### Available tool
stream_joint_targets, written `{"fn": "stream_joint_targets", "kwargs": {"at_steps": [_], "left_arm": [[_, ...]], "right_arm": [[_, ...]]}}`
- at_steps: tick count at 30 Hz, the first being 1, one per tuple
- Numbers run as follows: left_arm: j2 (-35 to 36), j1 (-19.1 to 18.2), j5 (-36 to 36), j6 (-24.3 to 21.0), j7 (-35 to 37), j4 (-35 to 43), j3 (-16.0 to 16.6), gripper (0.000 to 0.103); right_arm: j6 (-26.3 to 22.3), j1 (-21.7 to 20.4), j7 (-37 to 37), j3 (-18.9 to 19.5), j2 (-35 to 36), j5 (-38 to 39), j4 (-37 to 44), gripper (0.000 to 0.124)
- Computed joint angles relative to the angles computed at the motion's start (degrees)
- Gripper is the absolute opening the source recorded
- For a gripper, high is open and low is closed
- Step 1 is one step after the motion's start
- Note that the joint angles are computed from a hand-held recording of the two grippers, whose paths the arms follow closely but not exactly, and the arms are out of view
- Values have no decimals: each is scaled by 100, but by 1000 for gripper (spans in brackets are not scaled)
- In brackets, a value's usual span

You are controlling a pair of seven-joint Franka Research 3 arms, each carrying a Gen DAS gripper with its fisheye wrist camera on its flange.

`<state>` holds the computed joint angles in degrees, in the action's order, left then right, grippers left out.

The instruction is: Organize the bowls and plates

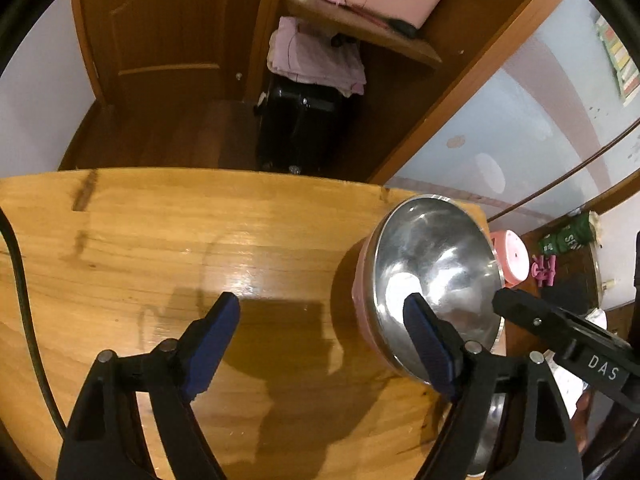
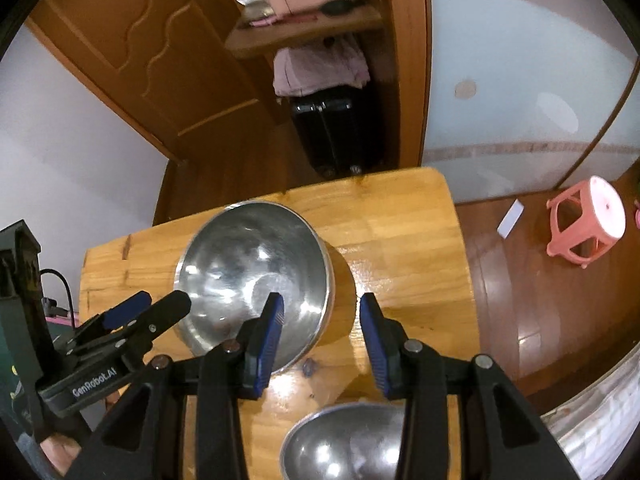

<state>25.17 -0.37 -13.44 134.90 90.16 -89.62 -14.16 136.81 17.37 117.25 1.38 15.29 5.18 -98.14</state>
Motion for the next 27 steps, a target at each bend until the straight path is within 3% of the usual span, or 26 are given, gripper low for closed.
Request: {"fn": "stream_joint_targets", "kwargs": {"at_steps": [3,5,7,9,13,19,27], "left_arm": [[128,50,-159,-170,129,98,-93,61],[209,85,-296,-238,228,169,-152,55],[207,86,-379,-156,313,149,-181,43],[186,63,-402,-134,437,139,-216,17],[-6,-163,51,-54,229,29,-37,11],[-315,73,-316,-638,270,2,-62,9],[-1877,127,-733,-1322,918,-1033,230,11]], "right_arm": [[-24,-67,-117,37,119,243,23,33],[-126,-68,-151,37,191,266,92,15],[-114,-87,-218,55,226,380,114,14],[-81,-45,-194,31,224,316,114,14],[-243,53,-73,-5,256,111,236,11],[-109,18,-96,92,-135,371,-146,11],[-254,180,196,288,-1284,259,-906,11]]}}
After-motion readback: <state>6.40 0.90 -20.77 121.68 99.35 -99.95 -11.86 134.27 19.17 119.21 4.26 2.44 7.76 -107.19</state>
